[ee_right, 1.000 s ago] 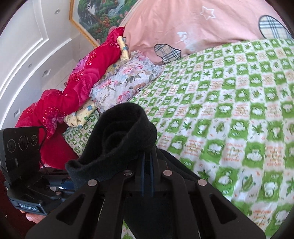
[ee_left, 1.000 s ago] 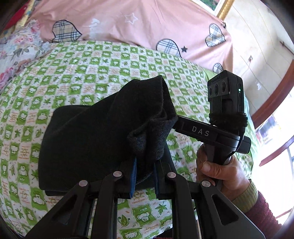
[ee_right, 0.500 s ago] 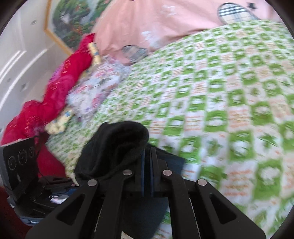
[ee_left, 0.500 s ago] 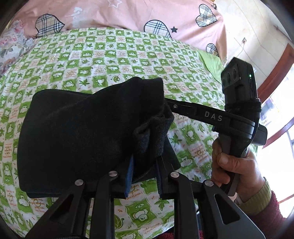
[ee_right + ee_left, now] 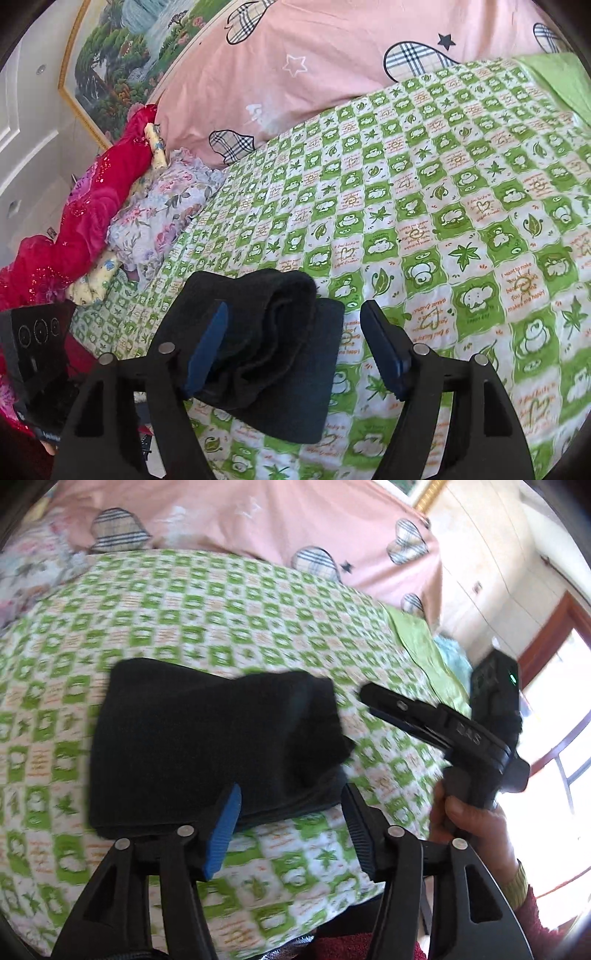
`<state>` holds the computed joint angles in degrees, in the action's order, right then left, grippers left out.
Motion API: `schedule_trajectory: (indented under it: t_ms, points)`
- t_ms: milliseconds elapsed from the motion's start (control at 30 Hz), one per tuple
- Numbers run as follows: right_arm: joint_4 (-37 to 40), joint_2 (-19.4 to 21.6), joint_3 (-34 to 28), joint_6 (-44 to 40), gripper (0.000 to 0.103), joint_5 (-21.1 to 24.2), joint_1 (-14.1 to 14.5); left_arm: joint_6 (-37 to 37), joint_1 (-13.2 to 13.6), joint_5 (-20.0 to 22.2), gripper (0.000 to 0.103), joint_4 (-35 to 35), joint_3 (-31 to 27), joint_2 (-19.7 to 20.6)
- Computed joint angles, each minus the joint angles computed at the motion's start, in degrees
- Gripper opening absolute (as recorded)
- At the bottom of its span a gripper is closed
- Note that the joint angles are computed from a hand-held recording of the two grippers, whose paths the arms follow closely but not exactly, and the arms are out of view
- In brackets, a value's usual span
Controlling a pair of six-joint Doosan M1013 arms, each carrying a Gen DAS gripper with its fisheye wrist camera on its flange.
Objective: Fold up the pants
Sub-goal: 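Lower the folded end onto the bundle and open both grippers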
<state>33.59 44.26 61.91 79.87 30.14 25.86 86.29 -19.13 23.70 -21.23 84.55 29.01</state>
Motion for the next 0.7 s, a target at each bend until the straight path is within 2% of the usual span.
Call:
schedule_trajectory:
  t_ms: [133,267,333,400,600,700]
  points:
    - [-4.95,-0.22,-0.34,5.08,0.081,-1.3,1.32,-5.88,1.45,-1.42,0.068,3.86,1.49,-1.38]
    - [-12.36,-0.21,-1.05,11.89,0.087,-2.24,2.62,-15.48,2.43,-3.29,0.075,11.96,2.67,-2.38]
    - [-17.69,-0.1,-1.66,16.54,0.091,-2.61,3.38,-18.33,3.02,-3.47,0.075,13.85,2.87,-2.44]
    - [-19.63,0.03,-2.06,18.25,0.093,-2.83,3.78,-21.1,3.54,-3.09,0.077,15.6,2.87,-2.34]
    - [-27.08,1.51,-4.89,25.16,0.094,-0.26,4.74,-20.87,4.81,-1.98,0.079,13.82,2.11,-1.44]
    - [-27.63,2.14,-5.76,26.63,0.094,0.82,4.91,-20.91,5.08,-0.98,0.08,13.58,1.09,-0.62]
